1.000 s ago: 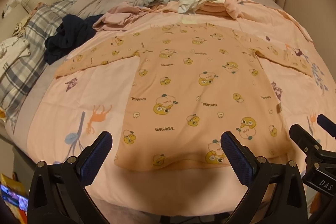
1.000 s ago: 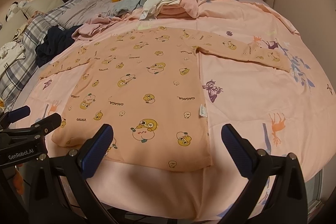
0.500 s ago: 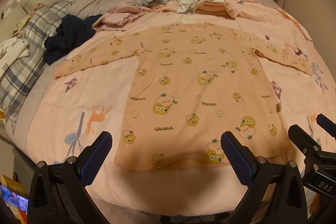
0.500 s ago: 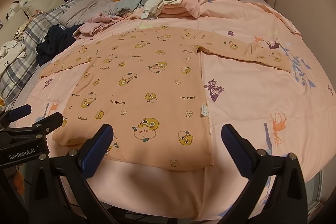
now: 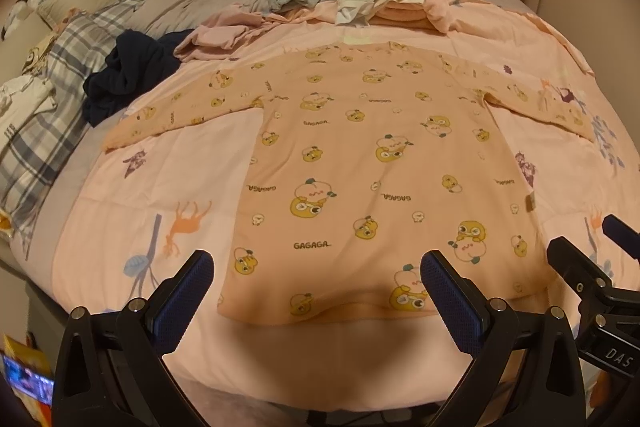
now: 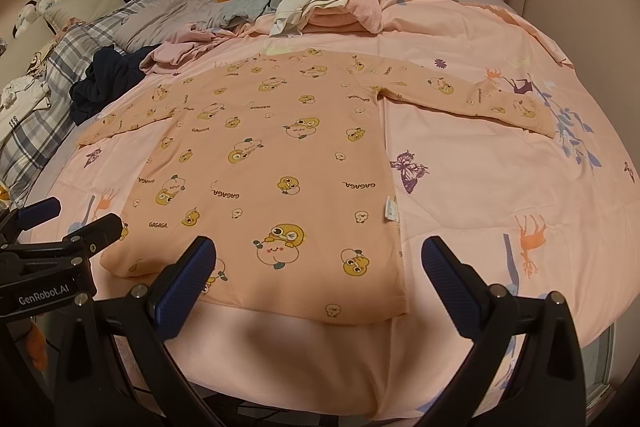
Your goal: Fold small clothes
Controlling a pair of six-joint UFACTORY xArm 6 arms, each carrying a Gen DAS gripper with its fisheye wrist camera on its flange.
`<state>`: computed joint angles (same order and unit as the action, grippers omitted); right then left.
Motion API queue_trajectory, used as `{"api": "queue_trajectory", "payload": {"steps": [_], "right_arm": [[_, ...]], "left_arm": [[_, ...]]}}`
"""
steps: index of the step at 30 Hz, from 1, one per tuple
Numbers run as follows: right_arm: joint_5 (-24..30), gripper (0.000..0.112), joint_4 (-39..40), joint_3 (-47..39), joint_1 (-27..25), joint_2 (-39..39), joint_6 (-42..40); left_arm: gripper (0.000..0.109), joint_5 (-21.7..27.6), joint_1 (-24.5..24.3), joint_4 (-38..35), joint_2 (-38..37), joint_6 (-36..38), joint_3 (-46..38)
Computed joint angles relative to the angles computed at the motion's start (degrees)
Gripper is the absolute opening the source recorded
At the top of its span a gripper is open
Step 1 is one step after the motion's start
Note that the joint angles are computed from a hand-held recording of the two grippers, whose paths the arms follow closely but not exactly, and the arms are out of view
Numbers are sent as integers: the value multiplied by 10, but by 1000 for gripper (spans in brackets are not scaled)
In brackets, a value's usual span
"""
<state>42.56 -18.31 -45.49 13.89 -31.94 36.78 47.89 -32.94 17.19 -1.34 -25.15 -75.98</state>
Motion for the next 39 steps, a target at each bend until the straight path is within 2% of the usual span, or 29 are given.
{"api": "queue_trajectory", "payload": {"steps": [11,15,17,20,22,26,29,33,37,39], "right_arm": [[-2,103,-4,0,3,1,6],[-26,103,1,11,-3,-5,11],[-67,103,52,28,-22,-12,-20],[-129,103,181,58,-60,-19,-97],[-157,103,237,74,-89,-20,-127],[-190,103,304,87,-158,-8,-163],[-216,103,405,92,-221,12,-219],[-238,103,504,74,-294,60,-279],[-250,103,566,33,-343,123,-323],[-254,102,572,5,-359,159,-322]], "left_arm": [[102,1,-1,2,0,-4,0],[102,-4,0,-4,2,0,-1],[102,-17,5,-28,11,13,-5],[102,-45,17,-76,26,32,-7],[102,-58,29,-155,48,79,-18],[102,-65,41,-256,92,127,-50],[102,-78,45,-304,122,147,-74],[102,-87,46,-338,157,161,-111],[102,-68,49,-346,205,155,-171],[102,-58,51,-340,222,150,-195]]}}
